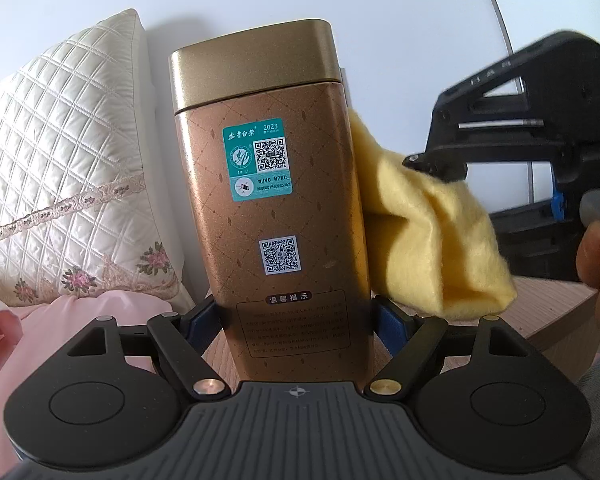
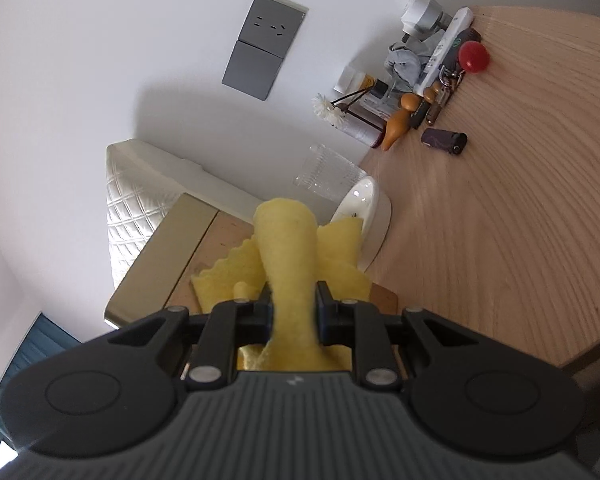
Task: Clean container
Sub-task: 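Hold the tin with the left gripper while the right gripper wipes the cloth up its side, then hold the tin with the left gripper while the right gripper wipes near its lid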
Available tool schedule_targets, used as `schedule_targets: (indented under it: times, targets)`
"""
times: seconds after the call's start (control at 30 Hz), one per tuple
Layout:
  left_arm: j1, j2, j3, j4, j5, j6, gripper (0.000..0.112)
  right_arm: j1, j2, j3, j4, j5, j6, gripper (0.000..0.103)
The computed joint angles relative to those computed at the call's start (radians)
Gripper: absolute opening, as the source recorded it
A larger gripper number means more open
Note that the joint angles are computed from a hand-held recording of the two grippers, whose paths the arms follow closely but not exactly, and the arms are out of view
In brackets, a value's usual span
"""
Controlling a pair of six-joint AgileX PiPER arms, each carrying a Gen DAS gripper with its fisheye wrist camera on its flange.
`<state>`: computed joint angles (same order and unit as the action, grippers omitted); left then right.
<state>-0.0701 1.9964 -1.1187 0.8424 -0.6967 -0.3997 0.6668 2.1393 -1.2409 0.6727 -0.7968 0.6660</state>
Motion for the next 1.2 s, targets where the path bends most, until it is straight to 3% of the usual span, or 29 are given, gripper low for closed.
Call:
schedule_targets:
  times: [0.3,0.6,0.9,1.2]
  targets:
    - [-0.001,0.012,-0.029,0.009,0.013,-0.015,0.082,0.016,-0.040,0.020,-0.036,-0.064,-0.012,0.022]
    - [-0.001,0.029,-0.073,0.029,0.031,-0.033,0.083,0.021,-0.014,0.028,0.006,-0.008,-0.028,0.022]
    - [0.005,0.055,-0.128,0.070,0.046,-0.074,0.083,0.022,-0.050,0.036,-0.036,-0.060,-0.060,0.022]
    - [-0.001,0.044,-0.095,0.024,0.042,0.003,0.085,-0.017,-0.006,0.026,-0.059,0.030,-0.003,0.022]
